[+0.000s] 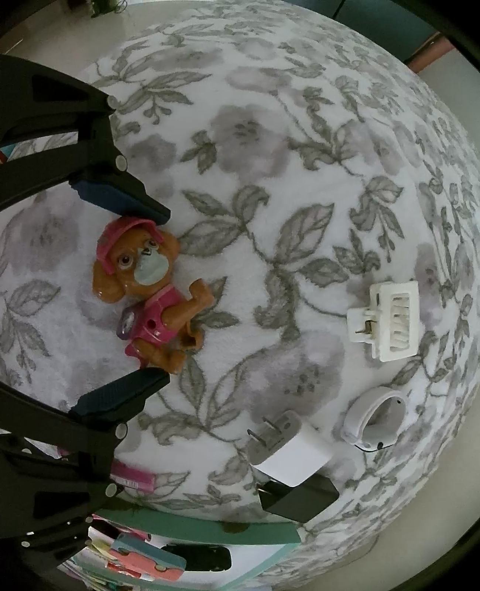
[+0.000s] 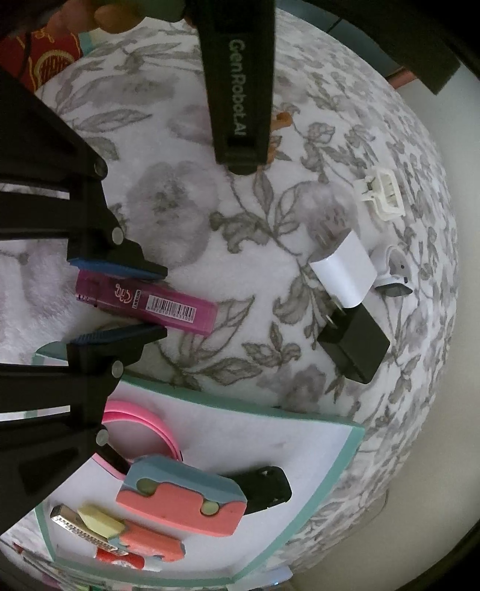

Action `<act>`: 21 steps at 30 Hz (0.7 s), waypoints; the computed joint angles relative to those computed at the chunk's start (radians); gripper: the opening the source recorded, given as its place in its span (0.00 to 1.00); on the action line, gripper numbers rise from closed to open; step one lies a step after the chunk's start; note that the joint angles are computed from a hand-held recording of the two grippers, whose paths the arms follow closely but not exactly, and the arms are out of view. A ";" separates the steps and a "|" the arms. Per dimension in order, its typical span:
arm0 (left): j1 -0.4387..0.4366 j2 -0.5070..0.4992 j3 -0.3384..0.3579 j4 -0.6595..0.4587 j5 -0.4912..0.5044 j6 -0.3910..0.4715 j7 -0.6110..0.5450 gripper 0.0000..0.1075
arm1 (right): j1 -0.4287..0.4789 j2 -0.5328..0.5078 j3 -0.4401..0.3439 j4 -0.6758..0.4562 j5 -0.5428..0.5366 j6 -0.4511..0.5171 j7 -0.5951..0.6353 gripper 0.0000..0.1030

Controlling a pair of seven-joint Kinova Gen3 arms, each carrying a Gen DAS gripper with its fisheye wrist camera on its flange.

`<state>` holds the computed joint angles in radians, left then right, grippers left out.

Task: Organize rigid objects
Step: 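Close the left tool on the dog figure while the right tool grasps the pink tube, then carry the dog figure with the left tool while the right tool carries the tube to the tray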

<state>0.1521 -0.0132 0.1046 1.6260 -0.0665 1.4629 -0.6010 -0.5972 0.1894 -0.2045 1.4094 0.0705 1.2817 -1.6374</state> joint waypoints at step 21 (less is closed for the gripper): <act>0.029 0.009 0.014 -0.109 -0.051 0.022 0.033 0.74 | 0.075 -0.031 0.018 -0.061 -0.092 0.010 0.045 0.20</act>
<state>0.1807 -0.0039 0.1185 1.5171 -0.1178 1.4844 -0.5682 -0.5224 0.1582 -0.1867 1.3488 -0.0211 1.2915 -1.5927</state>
